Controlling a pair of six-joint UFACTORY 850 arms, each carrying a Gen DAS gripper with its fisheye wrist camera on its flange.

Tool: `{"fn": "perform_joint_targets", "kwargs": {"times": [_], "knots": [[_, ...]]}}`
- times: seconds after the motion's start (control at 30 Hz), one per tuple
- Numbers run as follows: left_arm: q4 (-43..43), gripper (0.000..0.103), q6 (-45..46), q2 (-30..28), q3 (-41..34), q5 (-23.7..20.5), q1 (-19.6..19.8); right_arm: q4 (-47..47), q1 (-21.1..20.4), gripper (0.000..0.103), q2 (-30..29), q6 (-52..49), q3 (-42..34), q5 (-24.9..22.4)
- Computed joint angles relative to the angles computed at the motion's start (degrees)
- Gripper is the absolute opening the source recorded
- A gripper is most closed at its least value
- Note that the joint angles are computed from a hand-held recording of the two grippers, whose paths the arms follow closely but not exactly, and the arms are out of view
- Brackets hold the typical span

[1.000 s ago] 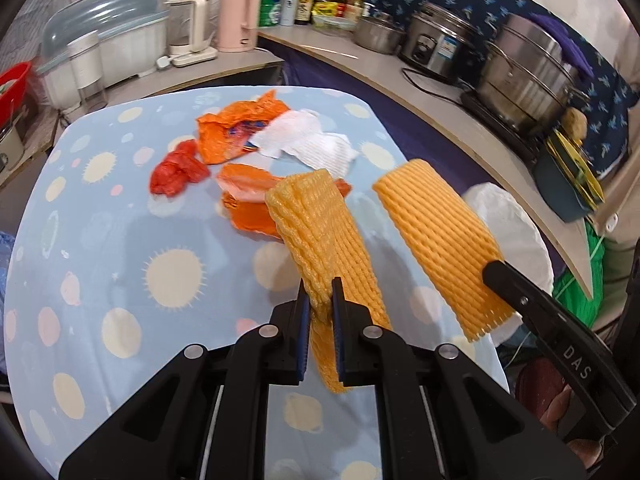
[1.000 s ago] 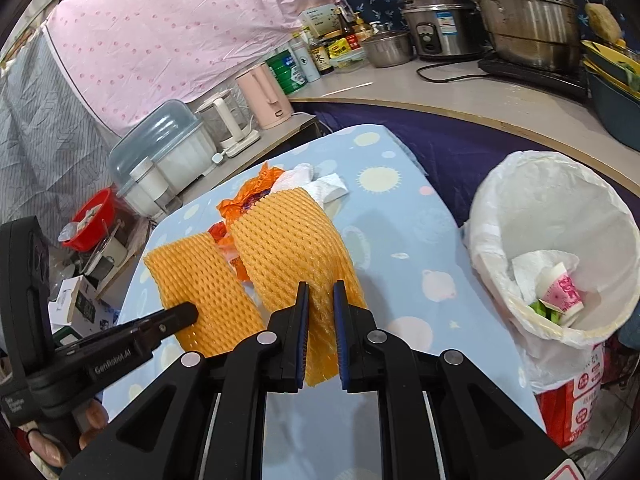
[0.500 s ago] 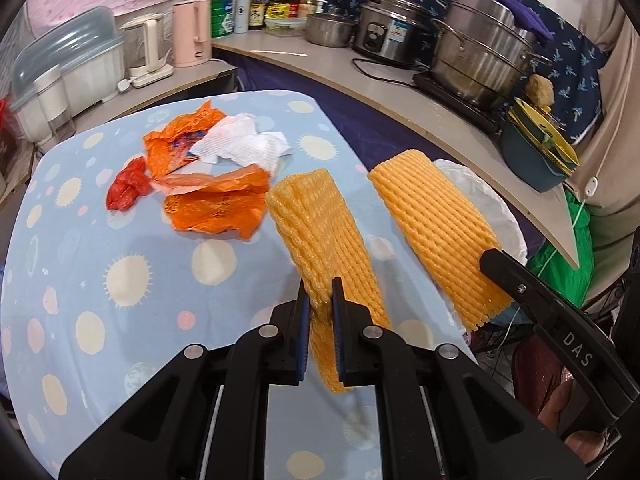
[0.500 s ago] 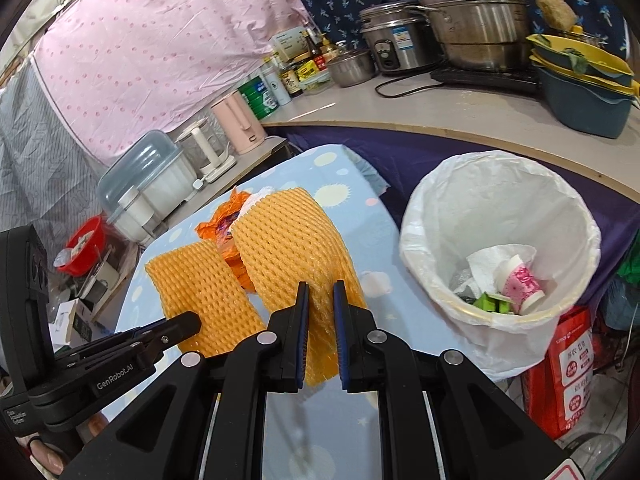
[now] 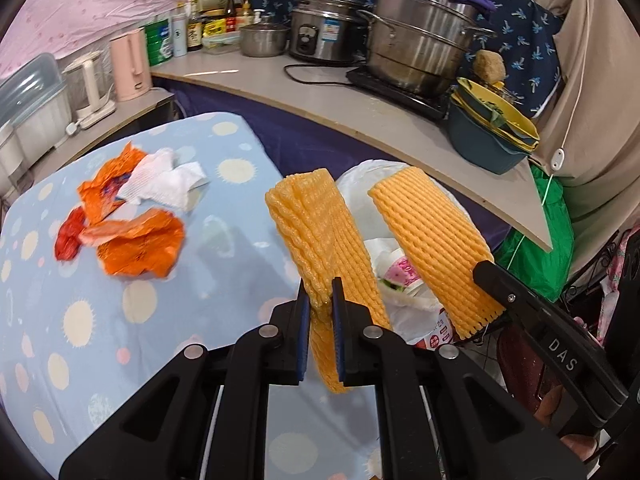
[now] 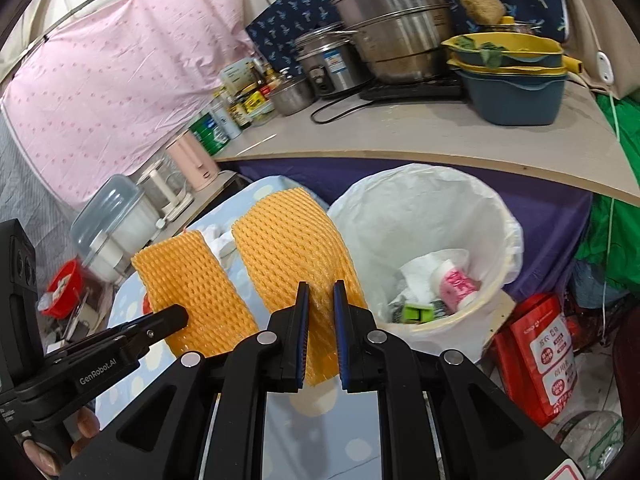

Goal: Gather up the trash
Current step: 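Carry both foam nets over the bin and open both grippers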

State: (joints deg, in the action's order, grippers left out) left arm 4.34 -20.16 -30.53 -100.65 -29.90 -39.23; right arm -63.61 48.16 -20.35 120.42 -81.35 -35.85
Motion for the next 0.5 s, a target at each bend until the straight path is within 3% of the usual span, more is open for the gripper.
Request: {"fn": "perform_joint_targets", "kwargs": {"times": [0.5], "knots": [[-2.1,0.01,4.2,-13.2,-19.8,-6.7,-3.3,-1.6,-4.2,0.012,4.8,6.8,7.9,-0.9]]}}
